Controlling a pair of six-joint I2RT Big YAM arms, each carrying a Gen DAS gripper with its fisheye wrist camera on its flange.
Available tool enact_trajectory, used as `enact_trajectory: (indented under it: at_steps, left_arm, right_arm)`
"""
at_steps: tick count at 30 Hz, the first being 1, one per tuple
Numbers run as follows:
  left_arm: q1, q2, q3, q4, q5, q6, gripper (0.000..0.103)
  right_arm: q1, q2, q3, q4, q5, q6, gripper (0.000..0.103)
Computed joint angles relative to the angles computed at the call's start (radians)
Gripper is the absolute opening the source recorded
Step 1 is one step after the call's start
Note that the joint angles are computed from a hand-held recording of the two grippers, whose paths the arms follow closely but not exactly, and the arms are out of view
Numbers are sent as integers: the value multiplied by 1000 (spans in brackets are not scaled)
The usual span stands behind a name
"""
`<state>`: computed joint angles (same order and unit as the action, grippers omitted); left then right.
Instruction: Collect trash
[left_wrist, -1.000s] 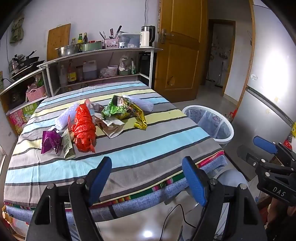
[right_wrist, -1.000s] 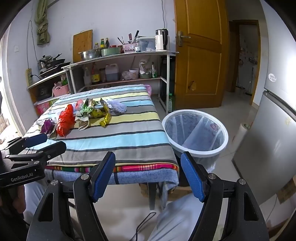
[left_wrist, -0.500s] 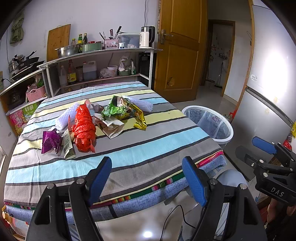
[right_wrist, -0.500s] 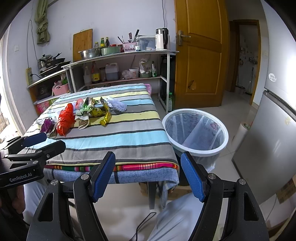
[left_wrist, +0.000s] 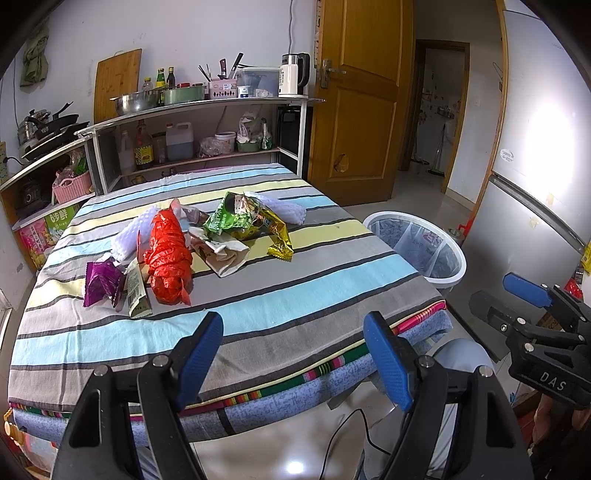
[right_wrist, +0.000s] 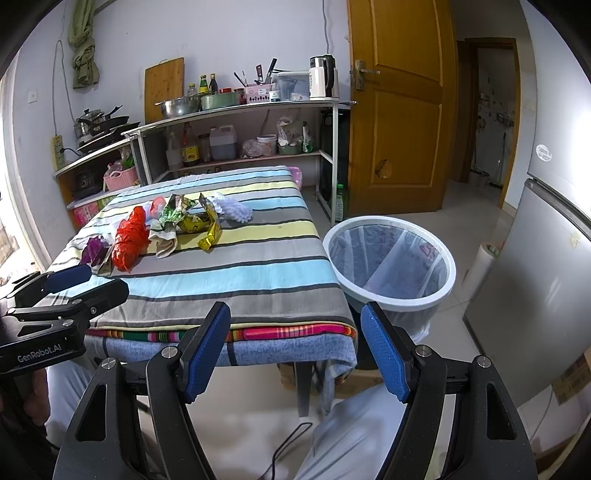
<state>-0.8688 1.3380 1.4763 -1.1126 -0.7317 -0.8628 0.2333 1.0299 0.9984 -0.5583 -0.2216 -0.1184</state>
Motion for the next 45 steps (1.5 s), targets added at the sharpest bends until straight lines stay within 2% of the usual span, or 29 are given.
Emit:
enact_trajectory:
  at_steps: [12, 45]
  left_arm:
    - [-12, 2, 24, -27, -10, -13, 80]
    - [-19, 5, 28, -24, -13, -14, 80]
  right_arm:
    - [0, 3, 3, 2, 0, 2, 74]
    - [6, -4, 3, -11, 1, 6, 74]
